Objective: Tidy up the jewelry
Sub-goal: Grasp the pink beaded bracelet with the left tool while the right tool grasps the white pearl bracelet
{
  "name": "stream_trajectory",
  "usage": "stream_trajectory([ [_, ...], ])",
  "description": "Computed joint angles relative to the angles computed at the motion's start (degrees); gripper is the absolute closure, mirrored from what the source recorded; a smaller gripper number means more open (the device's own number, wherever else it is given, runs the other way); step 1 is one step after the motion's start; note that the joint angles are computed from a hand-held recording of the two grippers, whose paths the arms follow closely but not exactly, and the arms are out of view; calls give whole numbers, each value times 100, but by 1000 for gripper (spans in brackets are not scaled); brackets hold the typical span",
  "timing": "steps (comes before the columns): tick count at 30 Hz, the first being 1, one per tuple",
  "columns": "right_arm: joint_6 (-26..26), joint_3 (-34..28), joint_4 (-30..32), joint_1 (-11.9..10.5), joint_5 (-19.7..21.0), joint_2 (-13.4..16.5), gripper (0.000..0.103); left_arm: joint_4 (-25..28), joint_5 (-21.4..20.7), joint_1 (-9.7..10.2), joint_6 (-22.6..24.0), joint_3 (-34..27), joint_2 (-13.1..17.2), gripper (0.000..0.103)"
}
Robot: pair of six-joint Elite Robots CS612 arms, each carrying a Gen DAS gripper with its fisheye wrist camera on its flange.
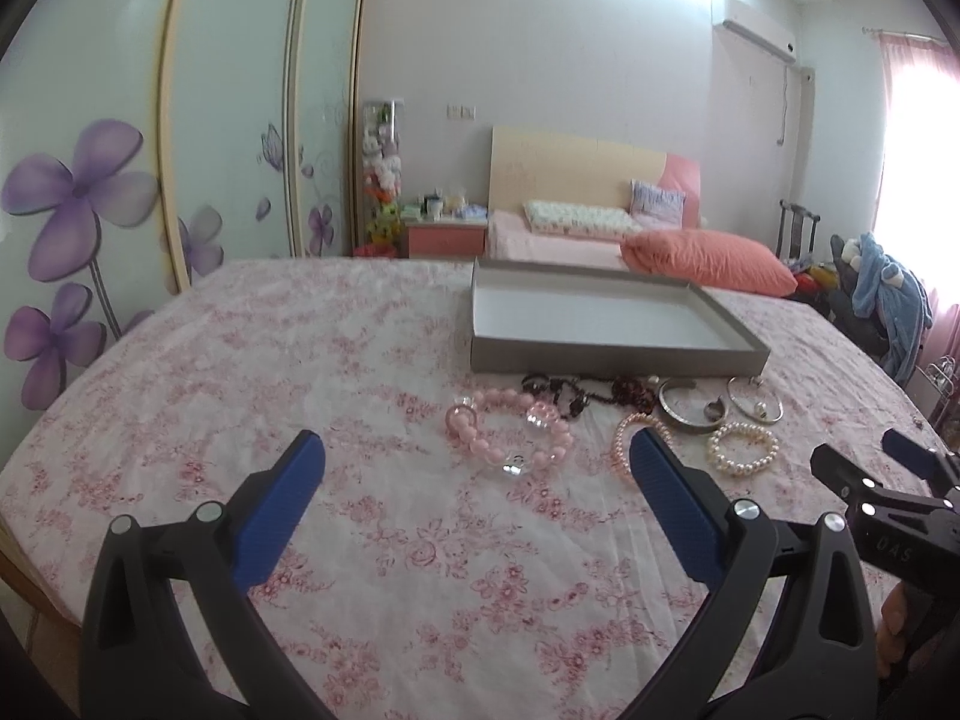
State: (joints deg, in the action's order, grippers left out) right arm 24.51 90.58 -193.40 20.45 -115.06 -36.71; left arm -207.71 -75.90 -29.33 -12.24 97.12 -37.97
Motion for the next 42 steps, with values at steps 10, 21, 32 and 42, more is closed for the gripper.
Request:
stream_trajectory([
  [10,644,-477,1694,-350,669,47,54,1483,-280,218,30,-623,86,4],
  [21,456,-668,2163,-283,504,116,92,2530,-284,284,114,-1204,290,8],
  [32,489,-664,2070,-358,602,129,92,3365,-204,263,103,-1715,507,27],
  [42,481,-644,2000,-400,684,135,92,3507,-337,334,-98,-1907,609,71],
])
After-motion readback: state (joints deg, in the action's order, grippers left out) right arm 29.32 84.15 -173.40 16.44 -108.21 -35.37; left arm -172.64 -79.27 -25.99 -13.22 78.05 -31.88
